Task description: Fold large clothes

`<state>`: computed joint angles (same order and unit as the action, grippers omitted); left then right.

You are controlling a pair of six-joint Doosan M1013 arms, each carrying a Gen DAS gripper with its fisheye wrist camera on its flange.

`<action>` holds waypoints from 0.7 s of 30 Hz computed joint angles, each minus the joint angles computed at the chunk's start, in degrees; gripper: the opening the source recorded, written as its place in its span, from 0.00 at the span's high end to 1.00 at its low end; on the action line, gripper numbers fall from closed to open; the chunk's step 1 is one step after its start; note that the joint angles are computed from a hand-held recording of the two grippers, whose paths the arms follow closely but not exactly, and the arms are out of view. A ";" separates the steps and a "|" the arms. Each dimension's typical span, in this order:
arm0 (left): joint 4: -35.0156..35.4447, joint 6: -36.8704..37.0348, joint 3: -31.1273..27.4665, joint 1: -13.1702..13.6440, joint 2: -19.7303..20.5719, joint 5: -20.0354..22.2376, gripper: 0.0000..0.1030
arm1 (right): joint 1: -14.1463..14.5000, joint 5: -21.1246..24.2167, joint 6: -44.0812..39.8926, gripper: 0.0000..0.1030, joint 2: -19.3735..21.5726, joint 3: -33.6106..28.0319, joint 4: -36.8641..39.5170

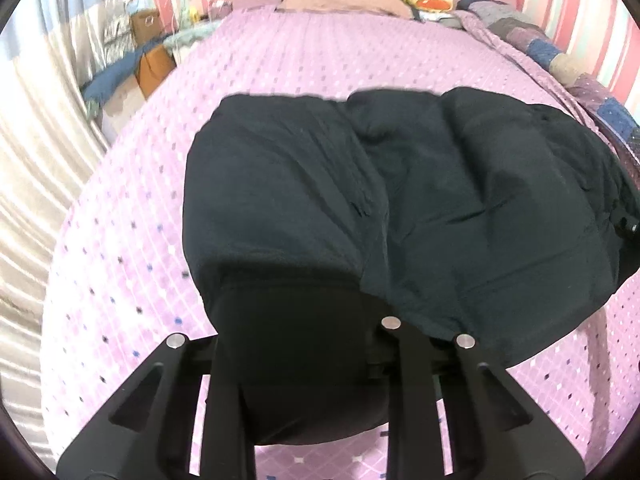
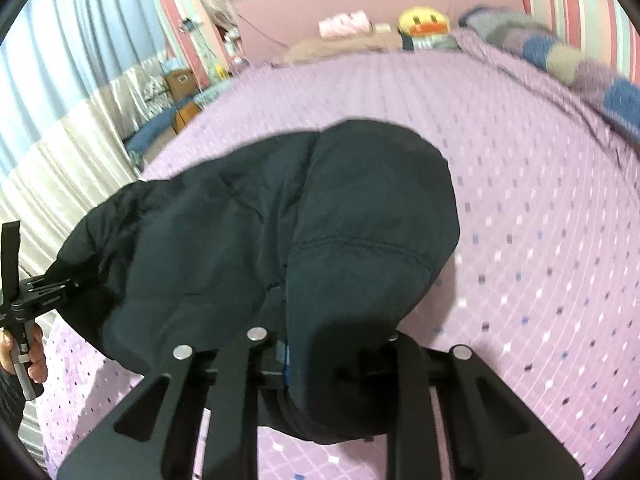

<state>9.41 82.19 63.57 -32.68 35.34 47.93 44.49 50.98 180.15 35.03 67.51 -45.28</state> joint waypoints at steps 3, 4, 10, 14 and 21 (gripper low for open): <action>0.73 0.28 -0.43 -0.52 -0.55 -0.49 0.81 | 0.59 1.78 -2.96 0.81 0.48 -2.51 -1.23; 0.97 0.32 -0.24 -0.78 -0.99 -0.80 0.81 | 0.71 2.05 -3.48 0.81 0.55 -3.06 -1.38; 2.74 0.91 4.17 -2.15 -4.79 -3.71 0.84 | 2.94 3.67 -3.61 0.82 -0.04 -3.83 -4.93; 2.64 1.31 6.84 -2.24 -7.43 -4.70 0.86 | 4.96 6.03 -5.59 0.82 0.07 -5.40 -6.70; -0.18 3.91 14.86 -2.60 -13.77 -8.42 0.91 | 8.03 8.92 -5.30 0.82 -1.31 -4.86 -9.48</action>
